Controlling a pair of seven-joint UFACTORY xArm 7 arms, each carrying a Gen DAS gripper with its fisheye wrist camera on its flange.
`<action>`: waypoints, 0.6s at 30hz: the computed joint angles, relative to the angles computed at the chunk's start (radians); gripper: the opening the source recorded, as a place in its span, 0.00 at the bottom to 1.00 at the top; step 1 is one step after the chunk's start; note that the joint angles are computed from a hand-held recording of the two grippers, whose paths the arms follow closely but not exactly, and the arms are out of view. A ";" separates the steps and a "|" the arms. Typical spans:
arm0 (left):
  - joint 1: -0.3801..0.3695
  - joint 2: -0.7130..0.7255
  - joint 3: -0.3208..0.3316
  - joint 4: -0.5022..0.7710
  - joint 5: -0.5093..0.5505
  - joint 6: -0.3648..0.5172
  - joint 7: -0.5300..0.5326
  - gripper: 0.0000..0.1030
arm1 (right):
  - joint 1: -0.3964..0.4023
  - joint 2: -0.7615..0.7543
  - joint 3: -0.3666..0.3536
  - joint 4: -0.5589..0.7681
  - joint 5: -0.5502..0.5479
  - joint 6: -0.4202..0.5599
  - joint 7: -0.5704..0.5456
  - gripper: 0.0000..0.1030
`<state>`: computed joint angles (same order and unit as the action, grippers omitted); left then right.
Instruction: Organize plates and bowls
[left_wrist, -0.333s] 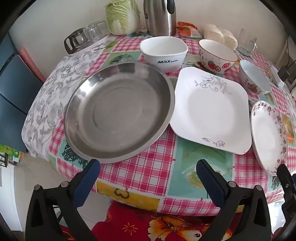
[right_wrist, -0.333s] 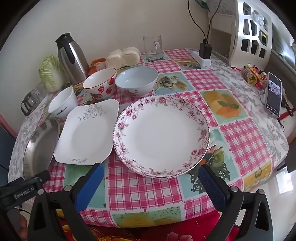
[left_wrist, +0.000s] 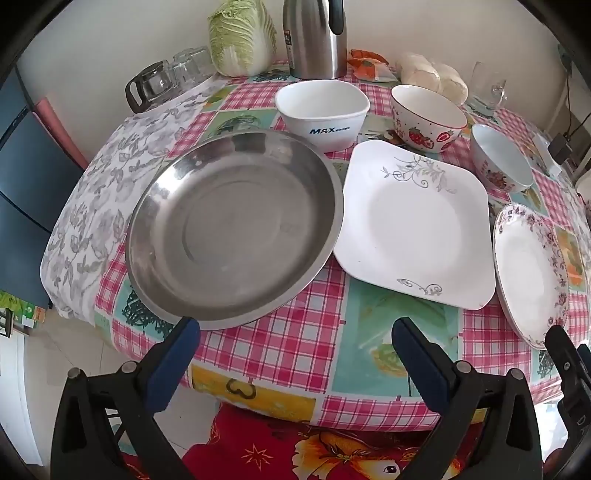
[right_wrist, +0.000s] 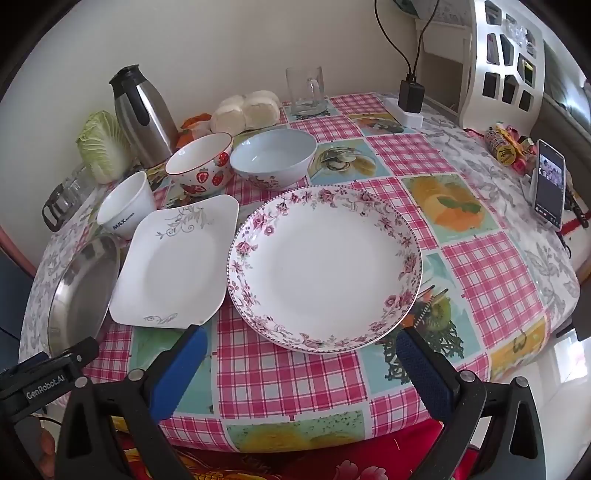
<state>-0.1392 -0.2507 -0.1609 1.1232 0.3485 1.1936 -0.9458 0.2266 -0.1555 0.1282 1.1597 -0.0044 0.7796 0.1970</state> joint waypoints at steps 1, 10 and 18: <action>0.000 -0.001 0.000 0.000 0.000 0.000 0.001 1.00 | 0.001 -0.002 0.003 -0.007 -0.004 -0.007 0.006 1.00; 0.000 -0.006 0.001 -0.007 -0.002 -0.015 0.009 1.00 | 0.001 0.002 -0.007 -0.005 0.017 -0.005 -0.009 1.00; 0.001 -0.001 0.000 -0.002 -0.001 -0.016 0.008 1.00 | -0.002 0.004 -0.005 -0.005 0.018 -0.004 -0.010 1.00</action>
<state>-0.1381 -0.2516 -0.1609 1.1216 0.3479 1.1778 -0.9380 0.2247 -0.1519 0.1227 1.1550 0.0133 0.7760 0.1868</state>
